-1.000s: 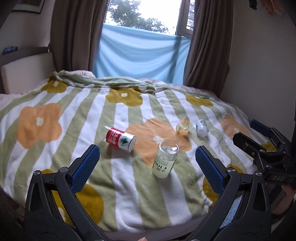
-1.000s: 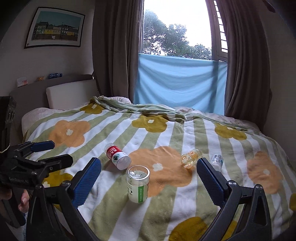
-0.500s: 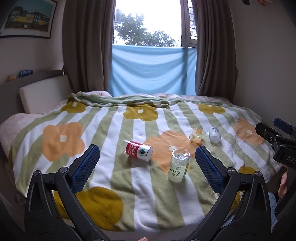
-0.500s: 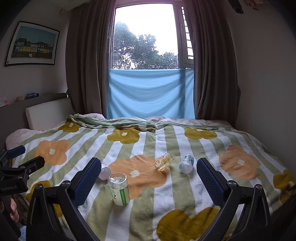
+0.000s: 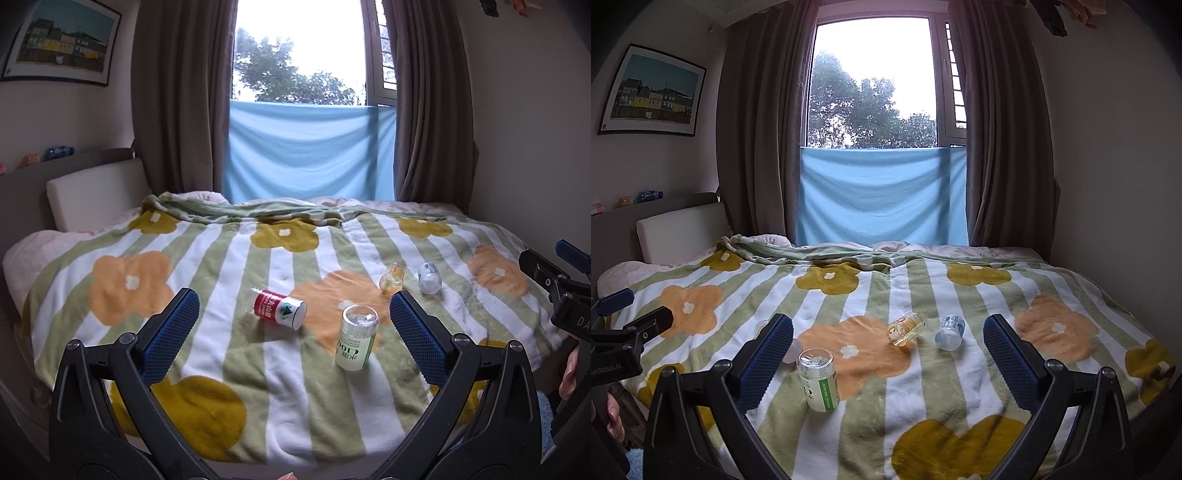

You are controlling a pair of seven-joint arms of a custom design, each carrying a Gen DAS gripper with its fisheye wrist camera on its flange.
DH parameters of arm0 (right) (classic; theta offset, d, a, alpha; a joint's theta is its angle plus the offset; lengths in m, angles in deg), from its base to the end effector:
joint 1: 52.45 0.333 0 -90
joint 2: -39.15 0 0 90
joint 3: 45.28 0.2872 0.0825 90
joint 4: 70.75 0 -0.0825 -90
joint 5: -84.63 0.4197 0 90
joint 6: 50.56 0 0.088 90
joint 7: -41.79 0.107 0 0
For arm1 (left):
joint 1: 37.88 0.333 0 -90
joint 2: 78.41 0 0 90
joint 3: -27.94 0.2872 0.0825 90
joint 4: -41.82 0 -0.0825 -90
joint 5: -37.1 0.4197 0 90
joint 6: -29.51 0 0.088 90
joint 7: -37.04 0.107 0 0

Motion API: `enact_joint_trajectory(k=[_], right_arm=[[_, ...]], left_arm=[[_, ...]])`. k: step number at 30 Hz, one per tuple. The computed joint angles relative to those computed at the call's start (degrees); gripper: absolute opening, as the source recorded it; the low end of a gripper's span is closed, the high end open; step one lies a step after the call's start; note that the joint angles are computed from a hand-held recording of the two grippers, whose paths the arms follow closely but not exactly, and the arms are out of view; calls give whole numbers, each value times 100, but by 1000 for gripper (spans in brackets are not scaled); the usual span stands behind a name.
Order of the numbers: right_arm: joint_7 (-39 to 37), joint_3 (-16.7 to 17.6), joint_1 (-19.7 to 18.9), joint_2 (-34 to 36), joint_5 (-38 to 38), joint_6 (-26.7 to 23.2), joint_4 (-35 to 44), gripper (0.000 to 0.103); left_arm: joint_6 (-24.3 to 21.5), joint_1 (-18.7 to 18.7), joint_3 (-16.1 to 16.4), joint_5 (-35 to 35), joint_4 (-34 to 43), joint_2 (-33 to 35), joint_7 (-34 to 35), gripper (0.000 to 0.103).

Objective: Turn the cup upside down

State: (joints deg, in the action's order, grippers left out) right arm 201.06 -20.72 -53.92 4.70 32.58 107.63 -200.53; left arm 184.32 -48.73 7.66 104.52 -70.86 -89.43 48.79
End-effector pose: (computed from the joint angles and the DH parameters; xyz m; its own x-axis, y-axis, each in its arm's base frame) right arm 0.4175 0.2588 0.6358 -0.0539 -0.9985 0.0127 -0.2742 0.0026 -0.9617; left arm 0.4825 -0.3451 0.6028 -0.0821 -0.9966 0.0002 -0.3250 0.0266 -0.9454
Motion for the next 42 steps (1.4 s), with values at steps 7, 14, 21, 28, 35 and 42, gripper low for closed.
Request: enact_joint_trajectory(k=[7, 14, 21, 28, 35, 42], right_arm=[[43, 28, 12, -68, -38, -21, -35, 103], [1, 23, 35, -190, -37, -49, -83, 103], [-19, 61, -18, -244, 15, -8, -120, 103], [7, 112, -78, -274, 47, 13, -136, 103], [-75, 103, -34, -324, 186, -29, -147, 103], [-51, 179, -81, -364, 193, -45, -136, 103]], left_arm=[[-122, -21, -34, -29, -83, -92, 57, 103], [-173, 10, -121, 102, -210, -243, -69, 103], [-265, 44, -231, 433, -281, -361, -443, 103], [-395, 80, -307, 780, -308, -458, -778, 103], [-536, 27, -353, 1218, -299, -490, -1035, 103], [-582, -62, -298, 1356, -267, -471, -1203, 103]])
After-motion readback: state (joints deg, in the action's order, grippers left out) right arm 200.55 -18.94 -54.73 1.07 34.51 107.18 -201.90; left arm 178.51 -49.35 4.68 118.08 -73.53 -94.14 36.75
